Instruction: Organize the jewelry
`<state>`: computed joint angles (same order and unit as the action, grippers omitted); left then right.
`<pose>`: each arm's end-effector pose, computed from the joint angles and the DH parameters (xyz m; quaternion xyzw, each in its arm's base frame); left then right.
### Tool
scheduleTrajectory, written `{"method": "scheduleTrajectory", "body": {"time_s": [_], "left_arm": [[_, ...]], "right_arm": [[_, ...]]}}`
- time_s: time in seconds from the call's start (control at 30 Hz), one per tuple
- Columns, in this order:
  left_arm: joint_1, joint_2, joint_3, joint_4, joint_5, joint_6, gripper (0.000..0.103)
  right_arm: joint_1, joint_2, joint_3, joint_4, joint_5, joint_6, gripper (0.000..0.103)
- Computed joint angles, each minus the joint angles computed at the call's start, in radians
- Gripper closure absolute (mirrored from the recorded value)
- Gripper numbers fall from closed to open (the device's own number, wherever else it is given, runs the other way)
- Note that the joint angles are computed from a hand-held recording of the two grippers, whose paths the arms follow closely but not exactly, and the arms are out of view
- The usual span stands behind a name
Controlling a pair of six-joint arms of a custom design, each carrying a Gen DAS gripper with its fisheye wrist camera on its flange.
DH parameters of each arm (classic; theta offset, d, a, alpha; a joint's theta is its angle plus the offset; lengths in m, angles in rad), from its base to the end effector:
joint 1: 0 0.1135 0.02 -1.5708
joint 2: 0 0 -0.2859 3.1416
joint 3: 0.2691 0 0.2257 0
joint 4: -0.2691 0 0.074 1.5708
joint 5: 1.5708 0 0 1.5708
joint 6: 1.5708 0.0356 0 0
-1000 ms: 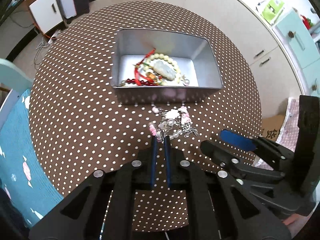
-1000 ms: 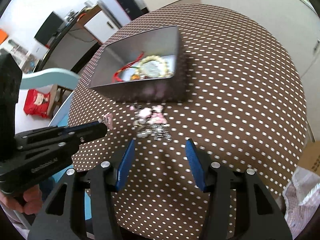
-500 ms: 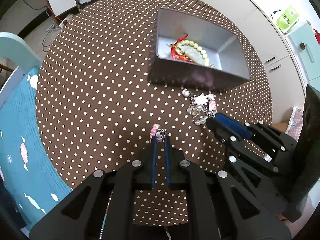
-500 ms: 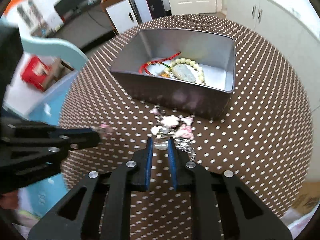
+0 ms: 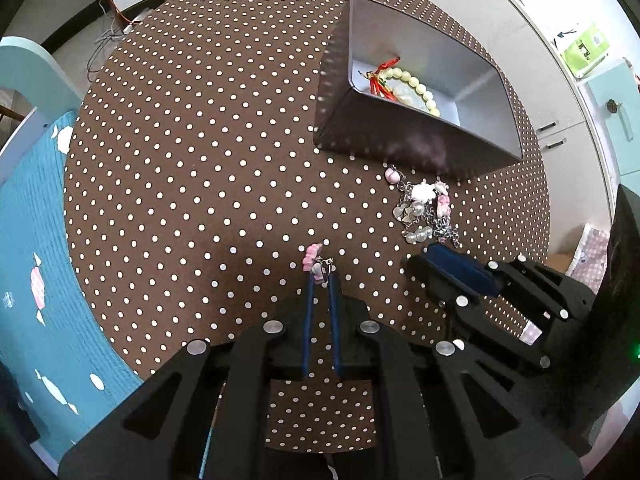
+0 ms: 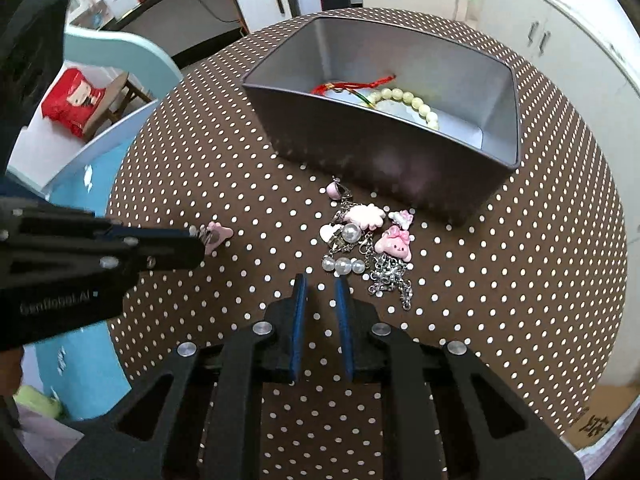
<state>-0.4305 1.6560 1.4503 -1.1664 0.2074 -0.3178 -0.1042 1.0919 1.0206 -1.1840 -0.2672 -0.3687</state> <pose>0.2614 -0.1281 0.3060 0.0660 0.9876 -0.1319 0.0542 0.1434 -0.0055 0.3086 -0.1498 0.9675 0.0914 0.1822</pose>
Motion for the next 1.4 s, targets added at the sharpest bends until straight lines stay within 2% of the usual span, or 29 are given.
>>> {"method": "scheduleTrajectory", "body": {"time_s": [0.2, 0.4, 0.47, 0.67, 0.8, 1.03, 1.13, 1.23, 1.4], "left_arm": [[0.052, -0.012, -0.01, -0.007, 0.006, 0.026, 0.096], [0.06, -0.04, -0.043, -0.004, 0.013, -0.007, 0.096], [0.06, -0.053, -0.054, -0.002, 0.013, -0.017, 0.096], [0.065, -0.09, -0.074, -0.006, 0.011, -0.042, 0.096], [0.065, -0.109, -0.052, -0.033, 0.001, -0.032, 0.096], [0.043, -0.094, 0.068, -0.088, -0.01, 0.016, 0.096], [0.024, -0.062, 0.168, -0.121, -0.015, 0.043, 0.096], [0.001, -0.031, 0.283, -0.162, -0.02, 0.067, 0.096], [-0.016, 0.028, 0.468, -0.221, -0.018, 0.116, 0.096]], "right_arm": [[0.086, -0.006, -0.018, 0.081, 0.081, -0.107, 0.089], [0.123, 0.009, -0.053, 0.127, 0.119, -0.215, 0.089], [0.112, 0.028, -0.059, 0.123, 0.118, -0.242, 0.094], [-0.028, 0.071, -0.039, 0.053, 0.024, -0.305, 0.094], [-0.092, 0.129, -0.004, 0.005, -0.055, -0.232, 0.095], [-0.188, 0.108, 0.084, -0.088, -0.146, -0.207, 0.095], [-0.268, 0.096, 0.13, -0.139, -0.204, -0.224, 0.095], [-0.299, 0.091, 0.203, -0.173, -0.251, -0.189, 0.095], [-0.403, 0.086, 0.324, -0.241, -0.32, -0.225, 0.095]]}}
